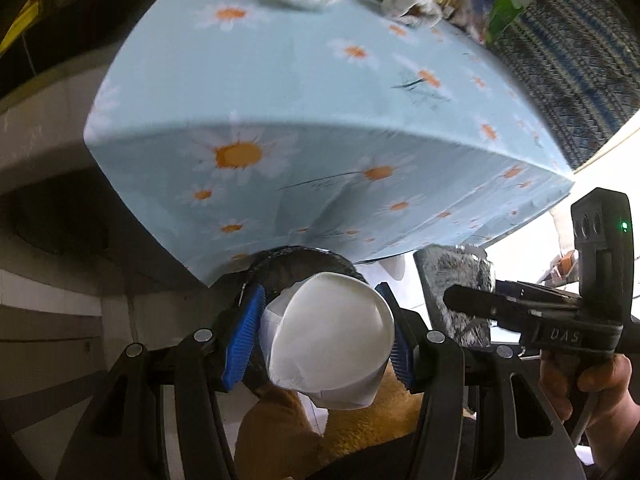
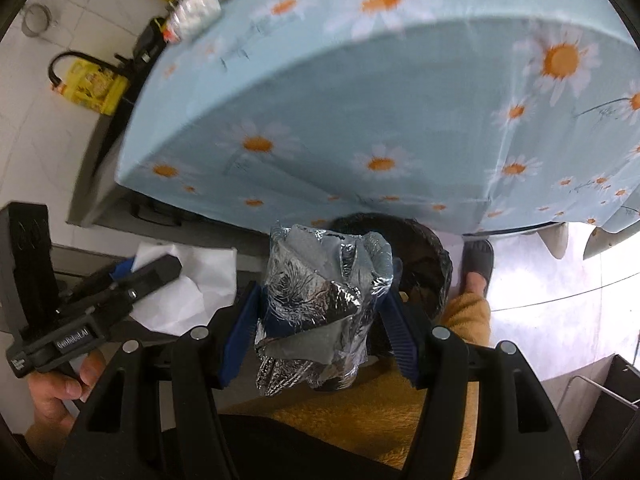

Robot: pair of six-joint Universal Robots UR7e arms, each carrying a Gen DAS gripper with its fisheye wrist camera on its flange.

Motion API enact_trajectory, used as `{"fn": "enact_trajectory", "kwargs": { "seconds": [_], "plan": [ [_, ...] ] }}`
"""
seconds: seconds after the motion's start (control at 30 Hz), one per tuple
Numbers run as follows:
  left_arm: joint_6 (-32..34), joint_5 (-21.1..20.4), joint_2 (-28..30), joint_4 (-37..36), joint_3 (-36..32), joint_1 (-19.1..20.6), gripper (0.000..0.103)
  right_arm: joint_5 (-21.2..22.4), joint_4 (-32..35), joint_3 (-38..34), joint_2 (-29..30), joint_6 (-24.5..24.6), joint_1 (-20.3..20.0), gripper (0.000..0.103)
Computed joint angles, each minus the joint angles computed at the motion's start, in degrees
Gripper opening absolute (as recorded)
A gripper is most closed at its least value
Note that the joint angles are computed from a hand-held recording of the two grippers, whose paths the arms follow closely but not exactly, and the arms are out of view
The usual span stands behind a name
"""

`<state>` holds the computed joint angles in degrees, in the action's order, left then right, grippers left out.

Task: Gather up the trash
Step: 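Lower the paper cup and foil wrapper over the trash bin and open both grippers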

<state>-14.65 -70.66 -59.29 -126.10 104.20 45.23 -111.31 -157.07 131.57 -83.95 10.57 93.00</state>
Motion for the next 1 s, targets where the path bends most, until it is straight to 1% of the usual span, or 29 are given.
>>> {"fn": "enact_trajectory", "kwargs": {
  "seconds": [0.2, 0.33, 0.6, 0.63, 0.67, 0.7, 0.77, 1.0],
  "plan": [
    [-0.78, 1.09, 1.94, 1.61, -0.34, 1.43, 0.055, 0.37, 0.9, 0.14, 2.92, 0.04, -2.24, 0.061],
    [-2.09, 1.19, 2.76, 3.44, -1.13, 2.4, 0.055, -0.37, 1.02, -0.18, 4.04, -0.21, -3.0, 0.061],
    [-2.22, -0.15, 3.5, 4.91, -1.89, 2.63, 0.055, 0.27, 2.75, -1.29, 4.01, -0.54, -3.84, 0.063],
    [-2.72, -0.12, 3.85, 5.66, -2.28, 2.67, 0.062, 0.19, 2.98, -1.43, 4.01, -0.33, -3.86, 0.068],
    [-3.15, -0.09, 3.98, 5.98, -2.46, 2.68, 0.068, 0.07, 2.99, -1.52, 4.01, 0.02, -3.91, 0.076],
    [-3.59, -0.51, 4.02, 5.99, -2.57, 2.88, 0.075, -0.24, 2.98, -1.65, 4.06, 0.44, -3.9, 0.079],
    [-4.02, -1.49, 4.25, 6.34, -2.95, 3.23, 0.075, 0.15, 2.97, -1.62, 3.71, 0.87, -4.36, 0.079],
    [-3.99, -0.6, 3.95, 6.7, -3.21, 3.14, 0.075, -0.25, 2.66, -1.46, 2.56, 1.4, -3.96, 0.079]
  ]
}}
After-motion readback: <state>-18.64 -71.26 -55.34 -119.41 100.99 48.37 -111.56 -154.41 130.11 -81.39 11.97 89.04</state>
